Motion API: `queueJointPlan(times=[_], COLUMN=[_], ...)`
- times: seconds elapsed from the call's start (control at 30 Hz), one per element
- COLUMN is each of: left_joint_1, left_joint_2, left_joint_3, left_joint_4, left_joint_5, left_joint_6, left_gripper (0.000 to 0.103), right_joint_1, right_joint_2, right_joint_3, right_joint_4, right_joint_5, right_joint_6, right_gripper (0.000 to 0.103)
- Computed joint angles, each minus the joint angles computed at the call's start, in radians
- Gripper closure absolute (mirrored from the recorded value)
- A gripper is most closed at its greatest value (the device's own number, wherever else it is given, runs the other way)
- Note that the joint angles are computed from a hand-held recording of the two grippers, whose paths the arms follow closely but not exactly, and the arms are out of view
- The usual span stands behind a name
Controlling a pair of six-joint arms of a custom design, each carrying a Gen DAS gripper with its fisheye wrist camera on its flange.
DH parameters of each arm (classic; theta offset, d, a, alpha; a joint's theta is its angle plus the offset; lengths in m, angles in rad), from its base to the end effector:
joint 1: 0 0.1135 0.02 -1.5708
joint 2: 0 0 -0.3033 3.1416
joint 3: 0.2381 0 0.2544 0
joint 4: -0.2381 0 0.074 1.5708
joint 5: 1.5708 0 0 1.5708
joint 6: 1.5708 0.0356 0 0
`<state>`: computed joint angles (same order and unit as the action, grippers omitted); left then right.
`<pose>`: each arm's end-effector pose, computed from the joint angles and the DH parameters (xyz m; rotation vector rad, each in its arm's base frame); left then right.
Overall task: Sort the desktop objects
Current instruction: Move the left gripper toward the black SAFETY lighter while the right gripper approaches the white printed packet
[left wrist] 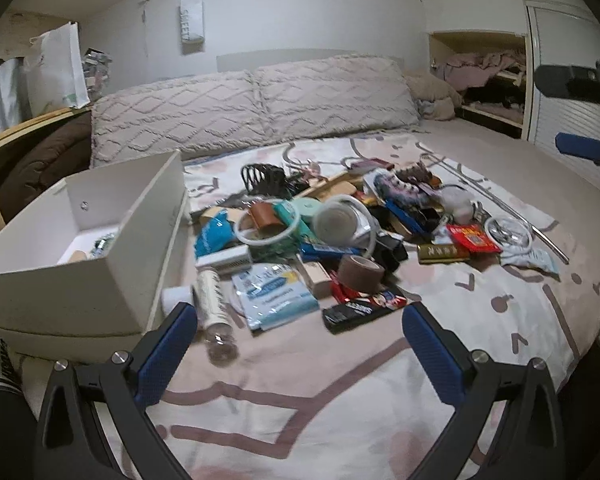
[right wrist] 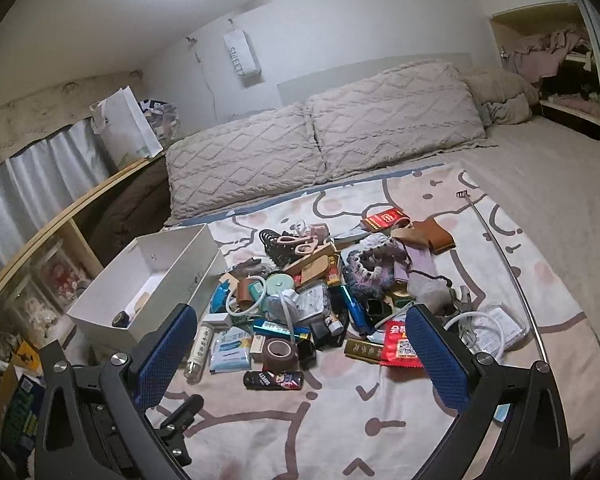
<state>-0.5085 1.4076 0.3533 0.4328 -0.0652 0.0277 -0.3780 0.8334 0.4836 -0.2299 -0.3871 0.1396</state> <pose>0.2055 -0.1119 0.1637 0.5466 2.1288 -0.1992 0.1522 -0.0460 0.2511 0.3228 2.0899 0.2741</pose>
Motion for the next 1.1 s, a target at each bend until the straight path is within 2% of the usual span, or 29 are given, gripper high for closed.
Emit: queueJointPlan(times=[0.17,0.33,0.4,0.47,0.63,0.77,0.97,1.1], left_joint_1=[-0.051,-0.079,-0.082,-0.084,-0.088,-0.081,-0.062,-0.048], left_joint_2=[0.103,0.198,0.220,0.231,0.242,0.248,0.282,0.300], left_joint_3=[0.019,0.046,0.049,0.052,0.055,0.059,0.078,0.085], left_joint_4=[0.028,0.041,0.046,0.044,0.037,0.035,0.028,0.011], left_joint_5=[-0.038,-0.053,-0.049,-0.041,-0.039,-0.030,0.004,0.063], left_joint_6=[-0.035,-0.051,-0.062,-0.072,-0.071,-0.074,-0.101,-0.113], left_gripper=[0.000,0.000,0.000,0.000,0.000,0.000,0.000,0.000], right_joint_1=[-0.063,-0.175,-0.261,-0.367,-0.531,-0.599,-0.602,-0.561], right_joint_2=[0.031,0.096,0.157,0.242,0.461,0.593,0.746,0.824], right_joint_3=[-0.025,-0.086,-0.103,-0.116,-0.086,-0.042,0.030,0.061], right_joint_4=[0.021,0.087,0.114,0.154,0.186,0.211,0.233,0.265], right_joint_5=[-0.022,0.008,-0.019,-0.090,-0.203,-0.261,-0.319,-0.286], right_joint_6=[-0.053,-0.176,-0.228,-0.280,-0.376,-0.381,-0.372,-0.350], right_gripper=[0.000,0.000,0.000,0.000,0.000,0.000,0.000,0.000])
